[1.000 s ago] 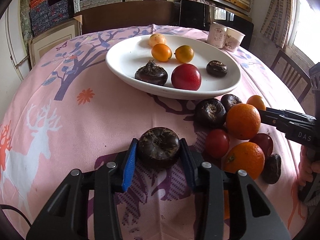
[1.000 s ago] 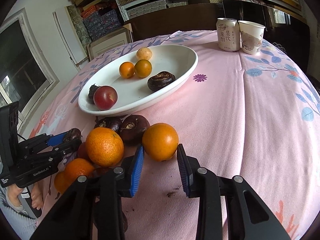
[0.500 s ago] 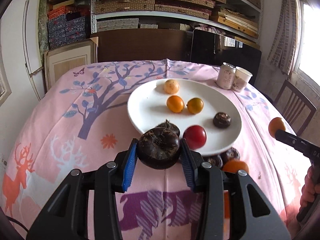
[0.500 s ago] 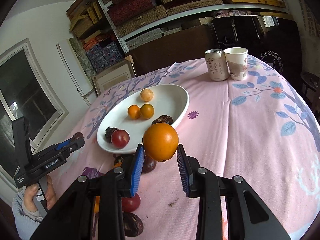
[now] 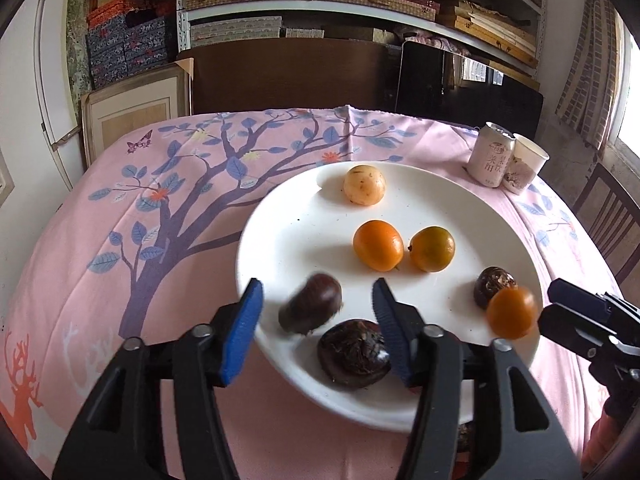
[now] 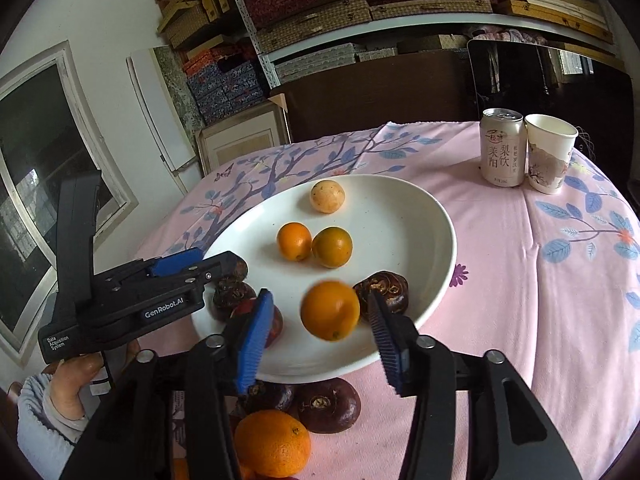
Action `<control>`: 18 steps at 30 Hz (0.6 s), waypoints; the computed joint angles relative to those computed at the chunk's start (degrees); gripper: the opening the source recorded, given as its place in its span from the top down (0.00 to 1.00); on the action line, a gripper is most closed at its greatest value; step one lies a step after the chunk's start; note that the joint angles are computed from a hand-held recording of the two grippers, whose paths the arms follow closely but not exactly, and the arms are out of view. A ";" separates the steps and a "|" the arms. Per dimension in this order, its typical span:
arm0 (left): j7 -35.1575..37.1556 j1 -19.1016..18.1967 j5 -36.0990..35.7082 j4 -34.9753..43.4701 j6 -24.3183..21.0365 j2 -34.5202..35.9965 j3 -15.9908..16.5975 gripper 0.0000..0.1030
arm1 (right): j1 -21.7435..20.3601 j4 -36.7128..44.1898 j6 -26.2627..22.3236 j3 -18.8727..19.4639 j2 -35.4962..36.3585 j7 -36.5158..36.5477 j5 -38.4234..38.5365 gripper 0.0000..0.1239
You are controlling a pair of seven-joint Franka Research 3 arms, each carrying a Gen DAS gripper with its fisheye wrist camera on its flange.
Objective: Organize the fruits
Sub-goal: 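Lower both fruits onto the white plate and open both tools, then grasp a red plum with the right tool while the left tool moves toward the fruit pile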
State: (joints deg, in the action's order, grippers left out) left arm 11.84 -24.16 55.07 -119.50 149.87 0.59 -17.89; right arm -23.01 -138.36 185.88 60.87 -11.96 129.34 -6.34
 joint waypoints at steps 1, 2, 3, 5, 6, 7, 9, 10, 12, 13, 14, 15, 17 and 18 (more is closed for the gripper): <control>-1.10 -0.04 0.91 -0.31 -0.25 -0.43 -0.01 0.32 | -0.83 -0.20 -0.11 0.79 -1.07 0.47 0.06 0.55; -1.96 -0.04 1.60 -0.70 -0.40 -0.96 -0.08 0.30 | -0.27 -0.66 0.27 0.24 -1.71 0.62 0.33 0.55; -2.40 -0.02 1.99 -1.12 -0.42 -1.55 -0.20 0.27 | 1.43 -1.30 0.92 -1.35 -2.00 0.41 0.91 0.55; -4.79 -0.09 3.97 -2.40 -1.20 -3.19 -0.85 0.12 | 4.77 -3.09 1.56 -4.29 -3.37 -0.22 2.88 0.48; -6.97 -0.15 5.85 -3.23 -2.15 -4.28 -1.41 0.06 | 5.27 -4.07 1.56 -4.60 -4.70 -0.22 3.96 0.46; -9.36 -0.20 7.95 -4.21 -3.18 -5.41 -2.08 0.05 | 5.57 -5.28 1.74 -4.68 -6.29 -0.04 5.00 0.44; -11.51 -0.39 9.18 -6.30 -4.73 -7.48 -3.22 0.05 | 6.48 -7.23 1.70 -5.13 -8.77 0.22 6.89 0.44; -11.97 -0.54 8.87 -7.22 -5.46 -8.29 -3.75 0.05 | 7.47 -8.23 1.87 -5.84 -9.67 0.36 7.72 0.43; -12.40 -0.90 7.66 -9.40 -5.93 -9.93 -4.57 0.05 | 10.07 -10.27 2.76 -7.87 -10.81 0.46 9.44 0.41; -11.94 -1.14 6.61 -10.34 -6.20 -10.58 -4.94 0.05 | 12.02 -11.49 3.12 -9.37 -11.47 0.40 10.47 0.40; -10.86 -1.50 5.22 -10.99 -7.10 -11.07 -5.41 0.05 | 13.84 -12.55 3.22 -10.74 -12.13 0.24 11.44 0.39; -10.35 -1.81 4.62 -11.54 -8.47 -11.64 -6.07 0.05 | 15.53 -13.66 3.35 -11.95 -12.93 0.16 12.42 0.38; -11.13 -2.26 5.17 -12.19 -11.65 -12.59 -7.63 0.05 | 18.17 -15.81 3.98 -13.66 -14.65 0.26 14.37 0.36; -11.47 -2.54 5.27 -12.46 -12.79 -13.04 -8.13 0.05 | 19.55 -16.73 4.30 -14.59 -15.24 0.15 15.20 0.36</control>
State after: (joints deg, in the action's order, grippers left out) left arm 0.37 -26.69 60.33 -131.96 137.09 -12.45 -26.02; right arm -3.46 -155.09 190.18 46.29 -27.21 129.49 8.86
